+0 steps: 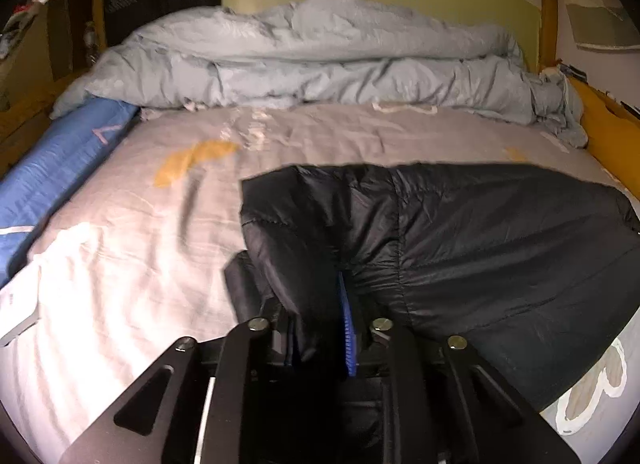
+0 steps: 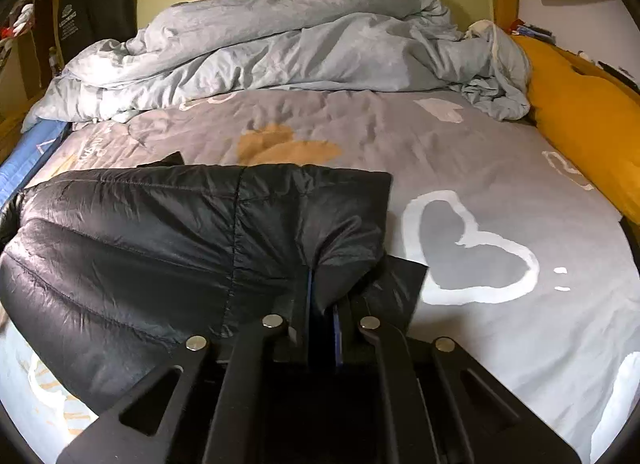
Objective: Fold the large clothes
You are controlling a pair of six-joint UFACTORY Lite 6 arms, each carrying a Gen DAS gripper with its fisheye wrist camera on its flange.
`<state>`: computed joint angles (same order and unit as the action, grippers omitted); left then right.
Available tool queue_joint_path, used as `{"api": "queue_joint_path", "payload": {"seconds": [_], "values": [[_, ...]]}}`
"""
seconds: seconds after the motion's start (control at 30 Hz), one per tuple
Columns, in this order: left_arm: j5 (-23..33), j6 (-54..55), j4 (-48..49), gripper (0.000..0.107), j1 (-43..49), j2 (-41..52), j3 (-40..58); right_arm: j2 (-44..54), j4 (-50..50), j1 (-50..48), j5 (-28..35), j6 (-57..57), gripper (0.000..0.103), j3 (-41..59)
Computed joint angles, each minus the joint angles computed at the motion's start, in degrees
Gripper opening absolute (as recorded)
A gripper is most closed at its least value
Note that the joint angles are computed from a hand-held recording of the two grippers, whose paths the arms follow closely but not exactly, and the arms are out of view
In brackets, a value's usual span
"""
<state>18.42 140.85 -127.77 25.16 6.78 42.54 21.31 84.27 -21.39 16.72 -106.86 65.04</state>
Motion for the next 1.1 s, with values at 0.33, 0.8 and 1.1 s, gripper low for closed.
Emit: {"api": "queue_joint_path", "payload": {"seconds": [0.33,0.8,1.1], "values": [[20.7,-38.7,39.4,0.088,17.4,-16.2,-7.8,-15.9,6.3,-13.2,16.1,-3.9,0.103,-10.5],[22.6,-34.7,35.5,0.095,13.0,4.9,-3.0,6.2,-15.4,-9.0,25.5,17.3,0.098,3.3],[28.3,-42.7,40.7,0.095,24.0,-1.9,-7.4,3.2,-13.2,-11.3,24.7,14.5,0.088,0.2]]}}
